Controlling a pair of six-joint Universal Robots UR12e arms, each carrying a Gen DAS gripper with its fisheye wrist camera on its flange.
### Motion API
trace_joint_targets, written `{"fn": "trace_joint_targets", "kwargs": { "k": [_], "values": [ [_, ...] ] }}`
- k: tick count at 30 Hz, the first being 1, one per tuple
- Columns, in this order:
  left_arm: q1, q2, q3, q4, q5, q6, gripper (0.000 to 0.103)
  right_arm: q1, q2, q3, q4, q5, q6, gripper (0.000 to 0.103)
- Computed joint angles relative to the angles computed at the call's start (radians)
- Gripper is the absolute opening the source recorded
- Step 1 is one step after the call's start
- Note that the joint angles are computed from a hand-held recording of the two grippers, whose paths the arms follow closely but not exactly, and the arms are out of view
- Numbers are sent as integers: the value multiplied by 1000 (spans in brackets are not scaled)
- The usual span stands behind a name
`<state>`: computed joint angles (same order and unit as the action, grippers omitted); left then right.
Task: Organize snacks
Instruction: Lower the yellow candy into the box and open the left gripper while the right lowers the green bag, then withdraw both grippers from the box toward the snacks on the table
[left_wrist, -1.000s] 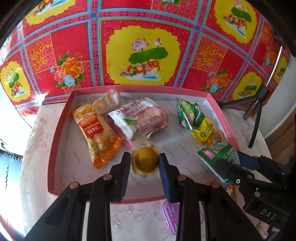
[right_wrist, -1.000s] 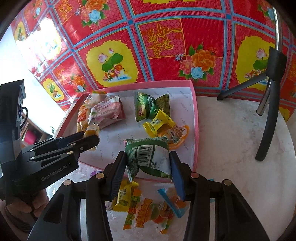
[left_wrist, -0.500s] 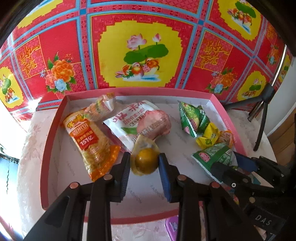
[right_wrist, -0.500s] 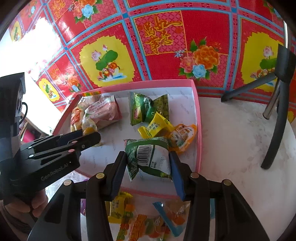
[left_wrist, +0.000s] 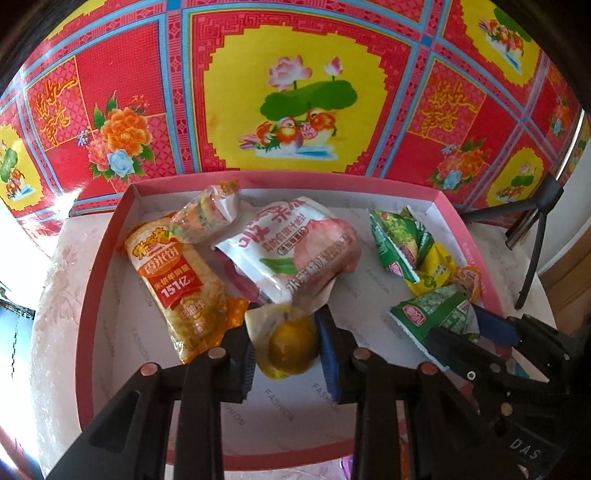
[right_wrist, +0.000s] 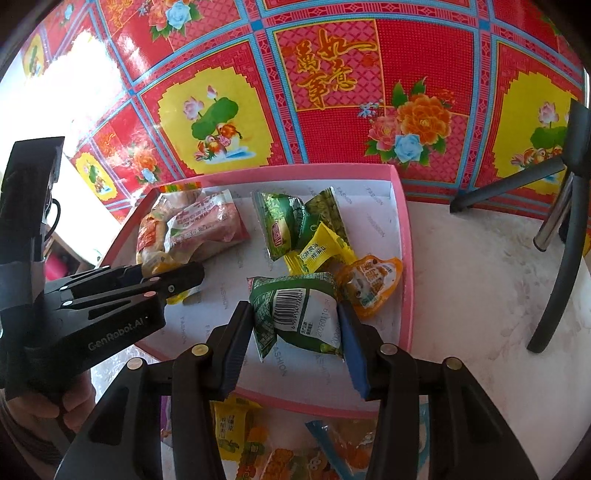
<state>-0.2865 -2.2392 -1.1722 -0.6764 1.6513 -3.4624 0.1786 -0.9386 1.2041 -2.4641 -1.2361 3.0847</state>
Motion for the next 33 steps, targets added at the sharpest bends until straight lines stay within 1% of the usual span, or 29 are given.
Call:
{"fn": "trace_joint_targets", "kwargs": {
  "k": [6,8,16,25,29,33],
  "values": [
    [3,12,-4,-2,-15,-1,31,-3,-5,11,-12,14,19,49],
    [2,17,-8,-4,-17,-4,37,-6,-13,23,-23,14,23,49],
    [-2,39,-26,-2,-14,-13,42,-13,-36,56,-62,19,38,49],
    [-6,75,-63,7,-19,-29,43,-21,-67,104,-101,20,63,49],
    [-13,88,-76,12,-16,-34,45,-27,-88,137,-119,18,72,49],
    [-19,96,-86,15,-14,-39,46,-36,-107,169,-134,20,83,49]
  ]
}}
